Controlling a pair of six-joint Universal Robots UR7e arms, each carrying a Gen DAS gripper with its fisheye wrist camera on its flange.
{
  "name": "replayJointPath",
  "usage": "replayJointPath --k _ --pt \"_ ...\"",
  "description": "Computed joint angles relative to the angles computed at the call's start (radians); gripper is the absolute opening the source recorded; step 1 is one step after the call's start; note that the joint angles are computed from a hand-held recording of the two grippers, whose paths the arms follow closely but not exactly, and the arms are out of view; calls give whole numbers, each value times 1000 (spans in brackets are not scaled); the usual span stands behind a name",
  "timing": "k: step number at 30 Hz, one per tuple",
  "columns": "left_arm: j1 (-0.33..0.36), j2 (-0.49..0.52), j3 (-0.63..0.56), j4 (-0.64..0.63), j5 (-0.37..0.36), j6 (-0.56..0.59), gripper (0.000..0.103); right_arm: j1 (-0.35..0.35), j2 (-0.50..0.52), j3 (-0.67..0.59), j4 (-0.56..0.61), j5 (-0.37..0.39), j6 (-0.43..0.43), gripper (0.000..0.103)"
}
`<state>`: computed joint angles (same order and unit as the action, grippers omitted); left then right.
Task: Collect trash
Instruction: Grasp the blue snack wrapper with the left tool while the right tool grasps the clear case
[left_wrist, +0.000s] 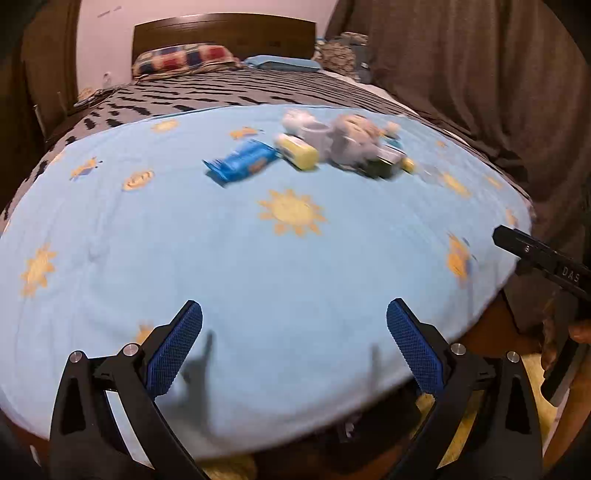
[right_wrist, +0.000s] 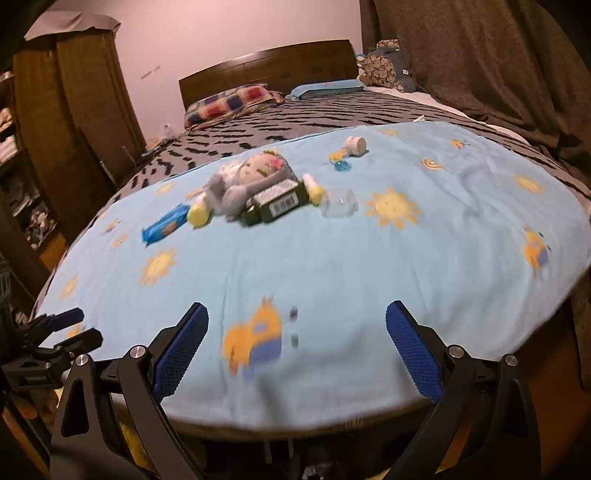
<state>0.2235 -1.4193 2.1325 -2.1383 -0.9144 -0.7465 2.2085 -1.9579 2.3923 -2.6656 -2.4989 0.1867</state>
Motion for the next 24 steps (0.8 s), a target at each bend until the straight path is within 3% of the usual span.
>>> replayJointPath --k 6,8,10,14,23,24 --pt "122 53 -58 -62 18 72 95 -138 88 -50 -129 61 -117 97" --pt "160 87 -90 -71 38 108 95 -174 113 -66 -161 79 -142 91" --pt "189 121 -123 -63 51 131 95 -210 139 -84 -181 97 -162 79" --pt "247 182 -179 -93 30 193 93 -253 179 -101 -215 108 -191 68" --pt "328 339 -319 -164 22 360 90 -299 258 -145 -287 109 -270 56" --pt "334 353 -334 -165 18 372 86 -301 263 -148 -290 110 -272 54"
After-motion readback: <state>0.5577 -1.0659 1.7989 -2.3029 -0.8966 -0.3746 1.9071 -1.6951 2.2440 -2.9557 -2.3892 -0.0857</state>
